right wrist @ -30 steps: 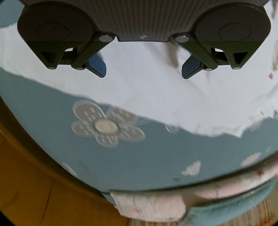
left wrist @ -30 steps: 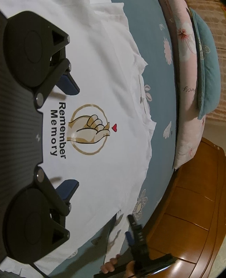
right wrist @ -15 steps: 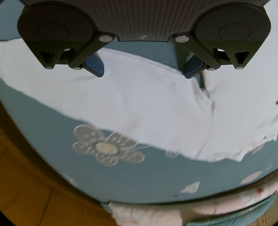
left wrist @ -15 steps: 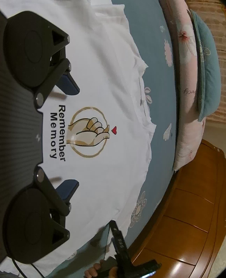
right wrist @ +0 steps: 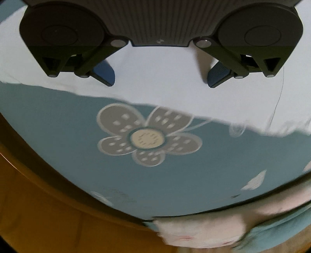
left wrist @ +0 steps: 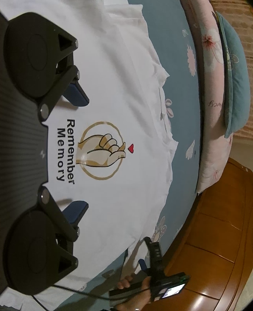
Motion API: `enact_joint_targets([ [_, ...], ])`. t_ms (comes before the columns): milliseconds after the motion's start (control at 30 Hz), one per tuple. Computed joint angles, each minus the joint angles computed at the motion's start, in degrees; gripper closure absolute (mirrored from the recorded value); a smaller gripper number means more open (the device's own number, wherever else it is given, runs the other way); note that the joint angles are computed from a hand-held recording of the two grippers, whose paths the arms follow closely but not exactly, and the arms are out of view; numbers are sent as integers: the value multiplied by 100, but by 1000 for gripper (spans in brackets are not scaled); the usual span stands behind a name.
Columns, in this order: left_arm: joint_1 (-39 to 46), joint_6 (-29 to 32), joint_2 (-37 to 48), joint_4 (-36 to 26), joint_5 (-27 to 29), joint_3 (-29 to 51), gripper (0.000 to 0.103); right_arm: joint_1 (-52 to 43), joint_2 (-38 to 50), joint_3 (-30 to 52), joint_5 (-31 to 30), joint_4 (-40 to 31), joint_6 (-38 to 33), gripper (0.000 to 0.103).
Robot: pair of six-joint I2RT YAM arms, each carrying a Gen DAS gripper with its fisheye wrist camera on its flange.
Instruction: Fold clothes
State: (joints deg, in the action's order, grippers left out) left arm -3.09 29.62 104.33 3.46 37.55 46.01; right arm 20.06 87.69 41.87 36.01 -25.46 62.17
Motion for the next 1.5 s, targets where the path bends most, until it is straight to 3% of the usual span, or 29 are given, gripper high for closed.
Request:
enact_joint_targets([
  [133,-10,-18,-1,5,-91,1,1,122,-186,257,-147,340,-414,1],
  [367,-5,-39,46,16,-131,47,1,-60,1103,1612,-691,431,-1422,1],
  [533,16,-62,99,-43,-147,132,1,-276,1941,2215,-455,136,-1423,1],
  [700,10,-63,83,-71,-179,142,1,-343,1706,2066,-253,145,-968,1],
  [933,-37,-64,-11,-4,-350,48,1,264,-54,1226,-293,-316,-1140,1],
  [1133,-84,-31,-21,19,-361,4,1,542,-1788,-125,-570,-696,-446,0],
  [1333,-175,8,39,124,-492,-38,1,-60,-2093,-1221,-757,-489,61,0],
  [1400,-203,50,38,190,-546,-80,1,-206,-2265,-1504,-526,-262,-17,0],
  [1500,-227,119,2,268,-606,-154,1,-482,-2449,-1484,-322,-502,410,0],
])
